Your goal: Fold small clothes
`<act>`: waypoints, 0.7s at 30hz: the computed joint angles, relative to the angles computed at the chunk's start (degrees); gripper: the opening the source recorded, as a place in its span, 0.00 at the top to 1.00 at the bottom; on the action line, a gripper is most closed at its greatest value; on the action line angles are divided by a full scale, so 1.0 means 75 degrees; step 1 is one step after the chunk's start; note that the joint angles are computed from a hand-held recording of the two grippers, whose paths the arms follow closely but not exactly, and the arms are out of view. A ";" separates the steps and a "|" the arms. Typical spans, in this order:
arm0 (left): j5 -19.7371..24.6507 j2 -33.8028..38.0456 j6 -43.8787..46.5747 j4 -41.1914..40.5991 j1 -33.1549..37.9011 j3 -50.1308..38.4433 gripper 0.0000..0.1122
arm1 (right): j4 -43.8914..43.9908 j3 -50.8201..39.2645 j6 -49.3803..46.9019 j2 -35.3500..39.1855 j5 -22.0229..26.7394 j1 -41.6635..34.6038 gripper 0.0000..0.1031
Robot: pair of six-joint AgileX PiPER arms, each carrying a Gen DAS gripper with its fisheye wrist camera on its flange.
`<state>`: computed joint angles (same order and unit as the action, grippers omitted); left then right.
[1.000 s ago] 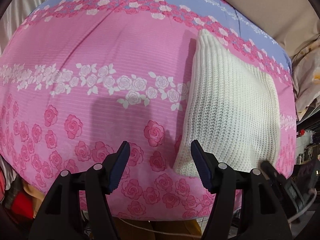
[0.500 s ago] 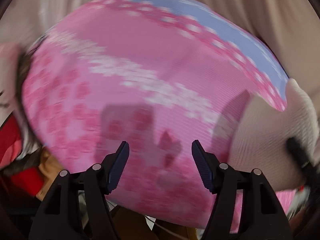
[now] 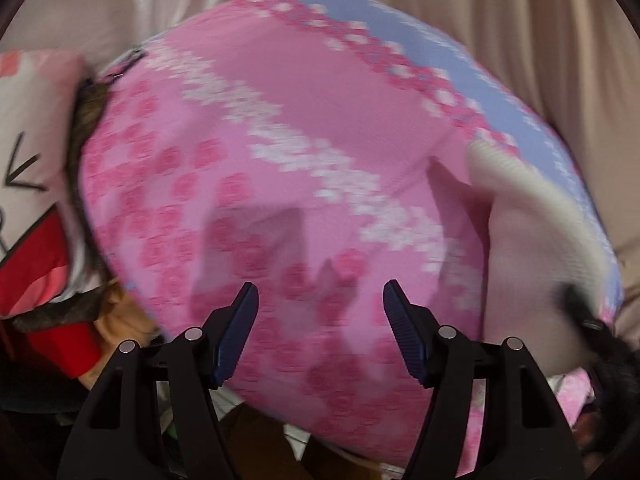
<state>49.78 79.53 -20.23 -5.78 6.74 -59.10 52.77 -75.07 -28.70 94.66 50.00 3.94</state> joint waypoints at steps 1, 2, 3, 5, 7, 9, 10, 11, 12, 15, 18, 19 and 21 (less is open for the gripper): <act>-0.0017 0.0111 0.0083 -0.0207 -0.0256 -0.0229 0.44 | 0.0039 0.0520 0.0012 -0.0643 -0.0060 -0.0764 0.86; -0.0038 0.0188 0.0097 -0.0308 -0.0477 -0.0385 0.44 | 0.0180 0.0888 -0.0253 -0.1013 0.0130 -0.1528 0.86; -0.0047 0.0318 0.0112 -0.0400 -0.0781 -0.0612 0.44 | 0.0115 0.1152 -0.0630 -0.1214 0.0400 -0.2249 0.86; -0.0112 0.0758 0.0075 -0.0491 -0.1614 -0.1215 0.44 | -0.0660 0.1843 -0.0725 -0.1480 0.0251 -0.3422 0.86; -0.0188 0.1187 -0.0043 -0.0450 -0.2307 -0.1671 0.41 | -0.1127 0.2420 -0.0816 -0.1162 -0.0040 -0.4153 0.85; -0.0273 0.1850 -0.0145 -0.0411 -0.3175 -0.2248 0.41 | -0.1809 0.2856 -0.0677 -0.0654 -0.0704 -0.4293 0.83; -0.0345 0.2140 -0.0178 -0.0379 -0.3523 -0.2472 0.41 | -0.1822 0.3115 -0.0817 -0.0466 -0.1016 -0.4390 0.80; -0.0337 0.2554 -0.0303 -0.0236 -0.3960 -0.2816 0.40 | -0.1529 0.3267 -0.1038 -0.0486 -0.1022 -0.4548 0.78; -0.0253 0.2872 -0.0425 -0.0082 -0.4252 -0.3090 0.40 | -0.1073 0.3406 -0.1352 -0.0597 -0.0909 -0.4766 0.74; -0.0028 0.3550 -0.0703 0.0277 -0.4943 -0.3652 0.41 | -0.1195 0.3544 -0.1238 -0.1295 -0.0976 -0.4905 0.69; 0.0105 0.3805 -0.0949 0.0688 -0.5345 -0.3772 0.41 | -0.1589 0.3636 -0.1027 -0.1875 -0.1201 -0.4874 0.68; 0.0187 0.3884 -0.1025 0.0852 -0.5432 -0.3798 0.40 | -0.1406 0.3567 -0.1179 -0.1875 -0.1058 -0.5016 0.68; 0.0290 0.4083 -0.1066 0.0953 -0.5494 -0.3802 0.39 | -0.1131 0.3306 -0.1443 -0.1412 -0.0802 -0.5133 0.67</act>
